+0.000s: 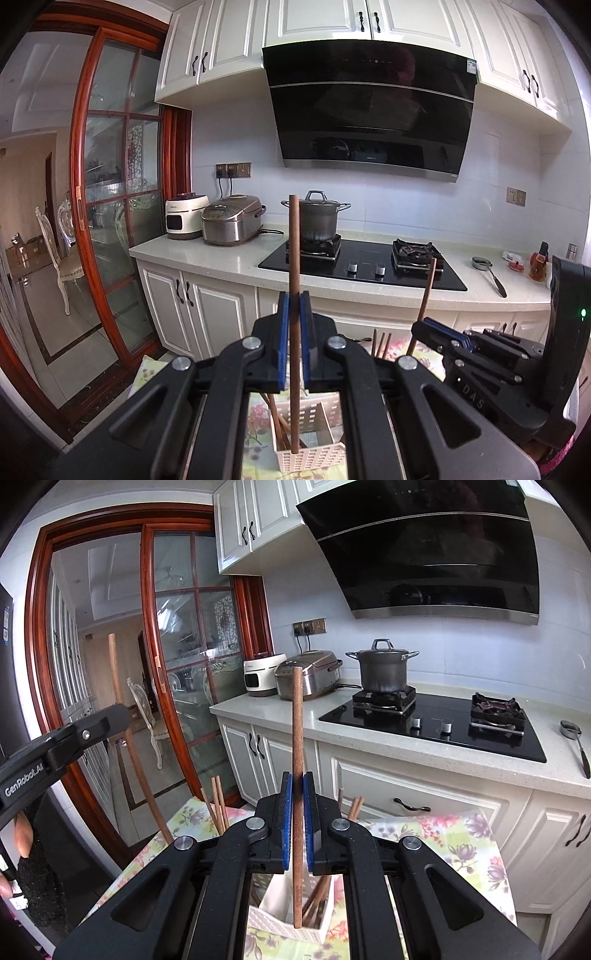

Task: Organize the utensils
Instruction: 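Lower both held chopsticks into the white caddy, then open the left tool over the caddy while the right tool releases its chopstick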

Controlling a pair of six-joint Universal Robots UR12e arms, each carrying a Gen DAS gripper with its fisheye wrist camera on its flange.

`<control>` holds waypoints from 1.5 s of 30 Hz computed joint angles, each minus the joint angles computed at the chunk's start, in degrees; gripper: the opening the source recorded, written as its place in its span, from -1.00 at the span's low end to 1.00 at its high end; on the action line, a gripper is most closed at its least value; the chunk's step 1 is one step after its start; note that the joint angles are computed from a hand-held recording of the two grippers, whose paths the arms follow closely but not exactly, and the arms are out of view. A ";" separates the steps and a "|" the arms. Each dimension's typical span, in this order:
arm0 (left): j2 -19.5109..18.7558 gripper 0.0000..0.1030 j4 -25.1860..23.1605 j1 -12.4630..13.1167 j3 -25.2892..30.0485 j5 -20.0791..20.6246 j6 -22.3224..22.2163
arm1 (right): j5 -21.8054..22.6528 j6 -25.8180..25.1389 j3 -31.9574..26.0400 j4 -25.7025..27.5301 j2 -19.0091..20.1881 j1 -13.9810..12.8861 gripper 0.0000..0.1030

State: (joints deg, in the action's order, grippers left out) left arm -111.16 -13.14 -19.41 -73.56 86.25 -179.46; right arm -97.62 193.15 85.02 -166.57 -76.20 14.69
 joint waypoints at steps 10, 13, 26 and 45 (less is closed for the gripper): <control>-4.03 -0.89 -5.28 0.53 3.95 -1.85 -0.67 | 2.02 -0.10 -2.97 4.40 3.19 -0.24 -0.88; -4.63 -0.89 -6.87 0.77 4.05 -2.46 -0.04 | 2.65 -0.12 -3.09 5.68 3.72 -0.28 -0.88; -5.91 -0.66 -11.02 1.87 2.23 -3.87 -2.00 | 3.57 -0.16 -1.88 8.92 4.74 -0.62 -0.71; 2.38 0.90 3.12 1.54 -12.42 5.26 -1.63 | 1.09 0.79 8.97 1.27 -2.30 0.22 -0.09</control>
State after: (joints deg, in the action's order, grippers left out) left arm -108.78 -10.03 -17.88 -85.98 91.51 -181.09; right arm -96.54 193.94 93.99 -165.30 -78.50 14.91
